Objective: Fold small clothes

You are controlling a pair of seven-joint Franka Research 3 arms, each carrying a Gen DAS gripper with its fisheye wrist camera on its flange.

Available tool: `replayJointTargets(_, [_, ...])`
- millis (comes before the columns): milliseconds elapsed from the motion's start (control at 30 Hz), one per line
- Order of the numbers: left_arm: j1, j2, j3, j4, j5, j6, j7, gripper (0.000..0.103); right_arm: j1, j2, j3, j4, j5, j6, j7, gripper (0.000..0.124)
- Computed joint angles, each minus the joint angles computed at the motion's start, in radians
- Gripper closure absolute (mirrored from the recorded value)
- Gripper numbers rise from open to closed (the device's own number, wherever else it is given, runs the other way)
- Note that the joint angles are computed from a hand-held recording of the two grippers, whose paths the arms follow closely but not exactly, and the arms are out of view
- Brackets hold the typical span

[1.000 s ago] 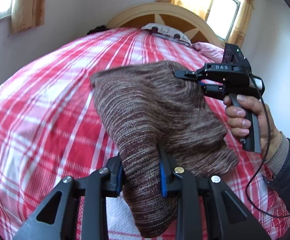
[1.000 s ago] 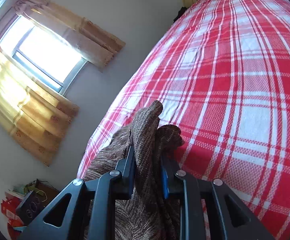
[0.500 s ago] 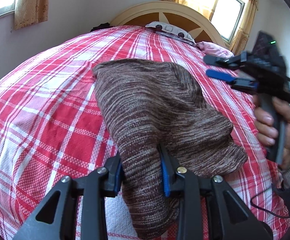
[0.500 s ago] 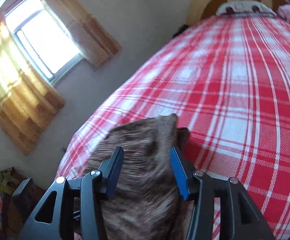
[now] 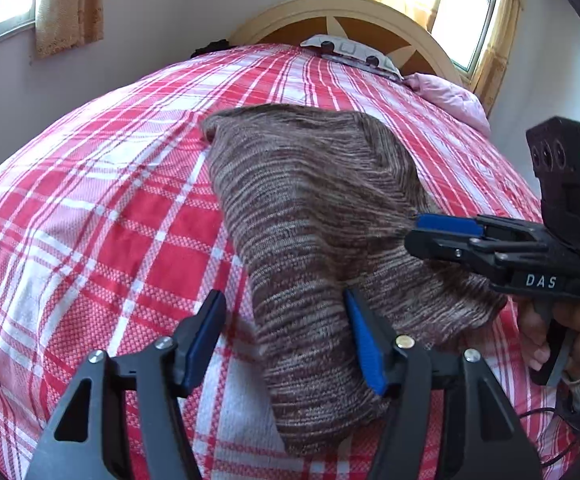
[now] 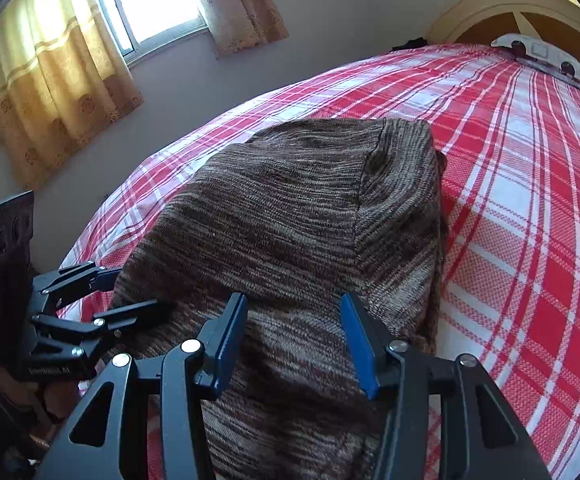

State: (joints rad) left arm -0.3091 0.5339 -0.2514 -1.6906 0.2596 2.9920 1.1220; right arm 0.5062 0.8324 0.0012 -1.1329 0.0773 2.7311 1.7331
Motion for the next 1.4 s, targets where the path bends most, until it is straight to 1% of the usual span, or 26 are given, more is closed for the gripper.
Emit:
replayJointTargets(100, [0.001, -0.014, -0.001, -0.012, 0.004, -0.001, 0.004, 0.039, 0.003, -0.043, -0.008, -0.069, 0.0, 0.028, 0.012, 0.074])
replayJointTargets(167, [0.005, -0.022, -0.006, -0.027, 0.005, 0.004, 0.012, 0.038, 0.021, -0.107, -0.029, -0.175, -0.012, 0.084, 0.034, 0.074])
replayJointTargets(300, [-0.037, -0.037, 0.043, -0.05, 0.041, 0.024, -0.027, 0.034, 0.065, -0.225, -0.074, -0.379, -0.032, 0.207, 0.105, 0.074])
replayJointTargets(367, [-0.052, -0.04, 0.06, -0.055, 0.057, 0.033, -0.052, 0.034, 0.142, -0.239, -0.178, -0.411, -0.083, 0.237, 0.203, 0.075])
replayJointTargets(400, [-0.051, -0.039, 0.058, -0.054, 0.059, 0.034, -0.057, 0.034, 0.157, -0.248, -0.203, -0.431, -0.121, 0.254, 0.257, 0.075])
replayJointTargets(467, [-0.052, -0.037, 0.058, -0.045, 0.067, 0.021, -0.063, 0.032, 0.108, -0.245, -0.149, -0.42, -0.081, 0.243, 0.228, 0.075])
replayJointTargets(500, [-0.056, -0.031, 0.062, -0.033, 0.072, 0.009, -0.067, 0.031, 0.068, -0.229, -0.103, -0.389, -0.063, 0.207, 0.203, 0.082])
replayJointTargets(533, [-0.065, -0.03, 0.071, -0.026, 0.082, -0.001, -0.075, 0.031, 0.027, -0.211, -0.056, -0.361, -0.042, 0.187, 0.173, 0.092])
replayJointTargets(567, [-0.069, -0.033, 0.075, -0.026, 0.09, -0.006, -0.08, 0.031, -0.013, -0.197, -0.001, -0.344, 0.026, 0.173, 0.101, 0.117])
replayJointTargets(600, [-0.076, -0.038, 0.083, -0.025, 0.101, -0.007, -0.089, 0.031, -0.028, -0.193, 0.019, -0.338, 0.037, 0.163, 0.092, 0.117])
replayJointTargets(700, [-0.157, -0.057, 0.198, -0.017, 0.197, 0.02, -0.195, 0.026, 0.017, -0.237, -0.037, -0.409, 0.009, 0.207, 0.15, 0.118])
replayJointTargets(733, [-0.182, -0.055, 0.236, -0.003, 0.233, 0.023, -0.238, 0.017, 0.053, -0.259, -0.088, -0.438, -0.017, 0.203, 0.198, 0.118])
replayJointTargets(767, [-0.198, -0.045, 0.263, 0.025, 0.262, 0.01, -0.273, 0.009, 0.062, -0.27, -0.103, -0.454, -0.023, 0.197, 0.215, 0.118])
replayJointTargets(833, [-0.177, -0.001, 0.246, 0.108, 0.28, -0.032, -0.273, 0.008, 0.043, -0.266, -0.093, -0.451, -0.029, 0.169, 0.219, 0.118])
replayJointTargets(900, [-0.158, 0.056, 0.227, 0.196, 0.292, -0.063, -0.257, 0.008, 0.031, -0.266, -0.08, -0.458, -0.031, 0.196, 0.222, 0.117])
replayJointTargets(933, [-0.139, 0.091, 0.204, 0.252, 0.312, -0.109, -0.256, 0.008, 0.057, -0.271, -0.105, -0.463, -0.022, 0.208, 0.231, 0.116])
replayJointTargets(967, [-0.149, 0.134, 0.211, 0.317, 0.261, -0.167, -0.204, 0.008, 0.108, -0.272, -0.166, -0.456, -0.082, 0.2, 0.304, 0.102])
replayJointTargets(1000, [-0.131, 0.153, 0.184, 0.347, 0.265, -0.21, -0.199, 0.008, 0.149, -0.273, -0.214, -0.452, -0.162, 0.194, 0.382, 0.079])
replayJointTargets(1033, [-0.137, 0.16, 0.191, 0.356, 0.221, -0.228, -0.172, 0.008, 0.168, -0.282, -0.227, -0.46, -0.227, 0.219, 0.417, 0.074])
replayJointTargets(1067, [-0.116, 0.146, 0.168, 0.329, 0.241, -0.215, -0.207, 0.008, 0.161, -0.286, -0.205, -0.467, -0.227, 0.263, 0.383, 0.074])
replayJointTargets(1133, [-0.128, 0.086, 0.193, 0.22, 0.265, -0.126, -0.278, 0.008, 0.116, -0.289, -0.107, -0.465, -0.175, 0.291, 0.21, 0.074])
replayJointTargets(1233, [-0.18, 0.001, 0.25, 0.076, 0.35, -0.07, -0.383, 0.008, 0.123, -0.257, -0.095, -0.414, -0.183, 0.194, 0.138, 0.075])
replayJointTargets(1267, [-0.201, -0.026, 0.274, 0.024, 0.387, -0.037, -0.439, 0.008, 0.144, -0.243, -0.124, -0.397, -0.208, 0.151, 0.153, 0.075])
replayJointTargets(1333, [-0.189, -0.045, 0.256, -0.027, 0.414, 0.006, -0.462, 0.006, 0.22, -0.232, -0.231, -0.391, -0.346, 0.064, 0.285, 0.075])
replayJointTargets(1367, [-0.172, -0.046, 0.226, -0.036, 0.41, -0.011, -0.436, 0.003, 0.224, -0.246, -0.239, -0.424, -0.359, 0.07, 0.294, 0.075])
replayJointTargets(1400, [-0.175, -0.042, 0.223, -0.04, 0.406, -0.018, -0.412, 0.003, 0.197, -0.272, -0.213, -0.47, -0.323, 0.097, 0.278, 0.075])
